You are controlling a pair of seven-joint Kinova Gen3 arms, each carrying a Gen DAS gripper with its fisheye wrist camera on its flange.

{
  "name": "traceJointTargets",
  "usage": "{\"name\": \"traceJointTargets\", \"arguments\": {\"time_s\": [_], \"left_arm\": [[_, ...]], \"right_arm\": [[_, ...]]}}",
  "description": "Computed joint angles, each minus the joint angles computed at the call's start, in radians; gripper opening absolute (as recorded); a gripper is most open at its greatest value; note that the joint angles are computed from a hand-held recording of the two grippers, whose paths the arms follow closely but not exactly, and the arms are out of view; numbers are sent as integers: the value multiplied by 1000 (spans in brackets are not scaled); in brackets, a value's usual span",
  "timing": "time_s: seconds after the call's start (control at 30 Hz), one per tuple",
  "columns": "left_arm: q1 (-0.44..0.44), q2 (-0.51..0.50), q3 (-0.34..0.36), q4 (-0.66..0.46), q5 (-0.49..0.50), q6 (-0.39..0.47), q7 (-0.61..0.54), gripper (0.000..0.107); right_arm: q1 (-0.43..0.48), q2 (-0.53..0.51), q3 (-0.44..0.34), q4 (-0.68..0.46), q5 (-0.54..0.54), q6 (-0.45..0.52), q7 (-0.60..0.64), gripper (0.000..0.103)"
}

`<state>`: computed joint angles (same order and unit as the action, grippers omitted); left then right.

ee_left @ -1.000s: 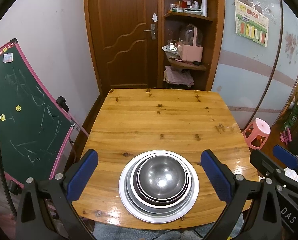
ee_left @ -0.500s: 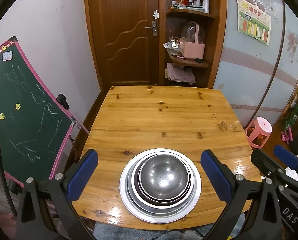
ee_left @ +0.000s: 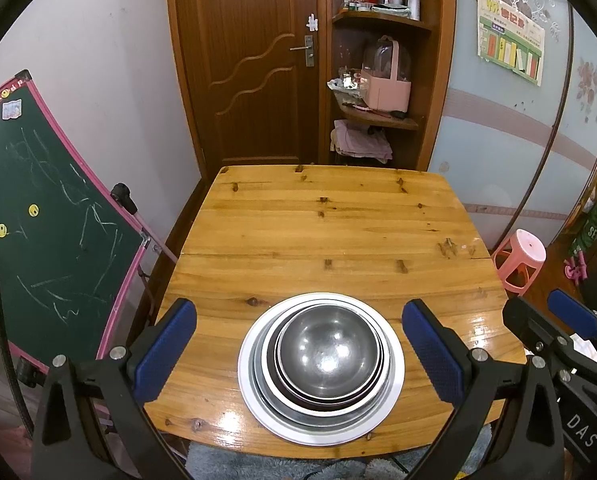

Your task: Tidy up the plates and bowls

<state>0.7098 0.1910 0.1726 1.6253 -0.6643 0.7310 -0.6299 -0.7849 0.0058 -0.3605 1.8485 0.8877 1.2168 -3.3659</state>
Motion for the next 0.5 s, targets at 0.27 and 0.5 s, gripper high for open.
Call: {"name": "traceJointTargets", "arguments": {"time_s": [0.27, 0.5], "left_arm": [[-2, 0, -1, 2, 2, -3, -3, 102], [-3, 0, -1, -1, 5, -2, -7, 102]], "right_arm": [[1, -1, 1, 1, 1, -1, 2, 66], [2, -1, 1, -1, 0, 0, 5, 66]]}}
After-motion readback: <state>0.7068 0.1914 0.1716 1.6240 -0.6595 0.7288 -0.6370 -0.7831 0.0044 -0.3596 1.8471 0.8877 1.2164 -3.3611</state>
